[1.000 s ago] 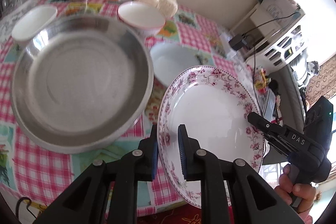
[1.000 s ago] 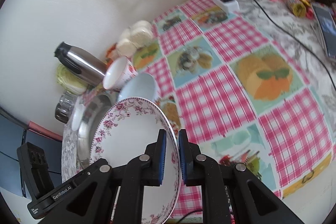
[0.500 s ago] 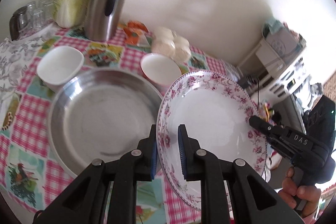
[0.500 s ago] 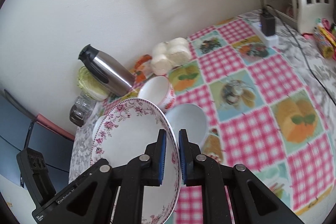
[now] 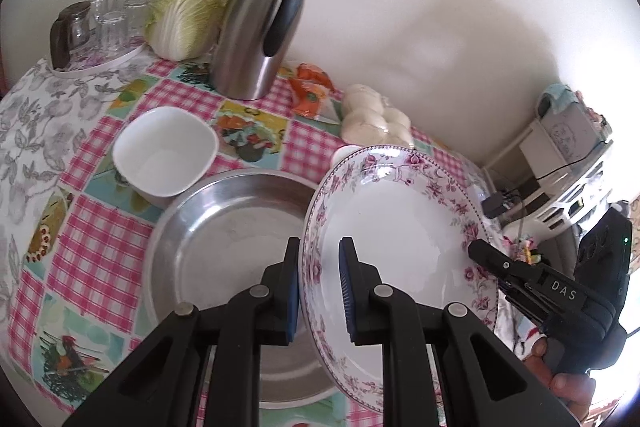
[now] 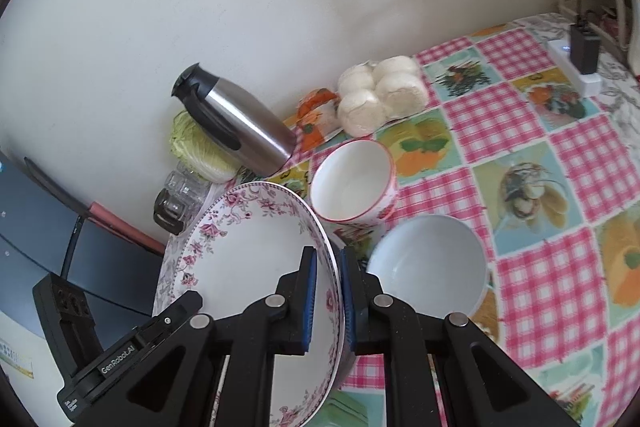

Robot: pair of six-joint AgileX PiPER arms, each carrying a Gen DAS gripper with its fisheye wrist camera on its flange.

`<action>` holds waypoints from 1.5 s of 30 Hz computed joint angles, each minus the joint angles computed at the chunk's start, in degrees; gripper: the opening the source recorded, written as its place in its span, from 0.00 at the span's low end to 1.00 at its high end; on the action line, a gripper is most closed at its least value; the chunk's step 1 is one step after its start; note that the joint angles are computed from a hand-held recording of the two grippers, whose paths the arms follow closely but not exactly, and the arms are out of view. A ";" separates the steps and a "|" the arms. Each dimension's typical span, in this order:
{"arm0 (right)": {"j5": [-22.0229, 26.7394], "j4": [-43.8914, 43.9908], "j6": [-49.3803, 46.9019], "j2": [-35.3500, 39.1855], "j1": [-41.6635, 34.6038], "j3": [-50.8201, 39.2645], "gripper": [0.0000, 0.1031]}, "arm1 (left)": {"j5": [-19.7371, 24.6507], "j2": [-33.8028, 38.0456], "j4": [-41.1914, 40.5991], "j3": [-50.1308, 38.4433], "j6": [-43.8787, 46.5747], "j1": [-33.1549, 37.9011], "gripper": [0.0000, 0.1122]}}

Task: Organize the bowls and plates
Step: 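Carry the floral-rimmed plate over the steel basin with the right gripper, then lower the floral-rimmed plate into the steel basin with the right gripper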

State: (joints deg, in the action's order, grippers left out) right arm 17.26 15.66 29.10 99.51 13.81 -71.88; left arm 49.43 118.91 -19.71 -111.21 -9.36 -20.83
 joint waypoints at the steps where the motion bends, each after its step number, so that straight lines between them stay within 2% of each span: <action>1: 0.21 0.93 -0.97 1.07 0.05 -0.84 0.13 | 0.35 0.34 0.42 -0.25 -0.19 0.12 0.15; 4: 0.93 3.01 -3.11 3.86 0.26 -2.87 0.13 | 0.96 1.30 0.01 -0.26 -0.08 1.05 0.15; 8: 1.26 10.39 -9.84 7.06 0.31 -4.52 0.13 | 1.09 1.79 0.22 1.07 -0.15 2.57 0.15; 11: 2.60 9.79 -9.26 9.84 1.33 -7.33 0.13 | 0.52 1.45 -0.04 2.87 0.07 3.96 0.15; 16: 3.66 18.13 -16.64 13.79 2.08 -10.76 0.13 | -1.35 0.28 0.52 6.32 0.03 6.00 0.15; 20: 5.19 16.87 -15.26 16.72 2.92 -14.21 0.13 | -1.77 1.12 0.95 6.37 -0.53 7.00 0.15; 26: 5.55 19.56 -17.30 19.23 2.56 -16.09 0.13 | -1.75 3.85 1.79 3.96 -1.27 7.06 0.15; 31: 5.41 21.11 -18.02 20.38 2.09 -16.17 0.13 | 0.50 7.46 1.59 0.79 -2.17 7.11 0.15; 34: 6.05 20.06 -16.63 21.23 1.80 -16.82 0.13 | 0.48 8.57 -0.01 0.50 -1.84 7.42 0.15; 45: 6.81 15.28 -11.83 22.38 2.04 -17.91 0.13 | 0.65 10.47 4.70 -1.82 -4.08 5.68 0.15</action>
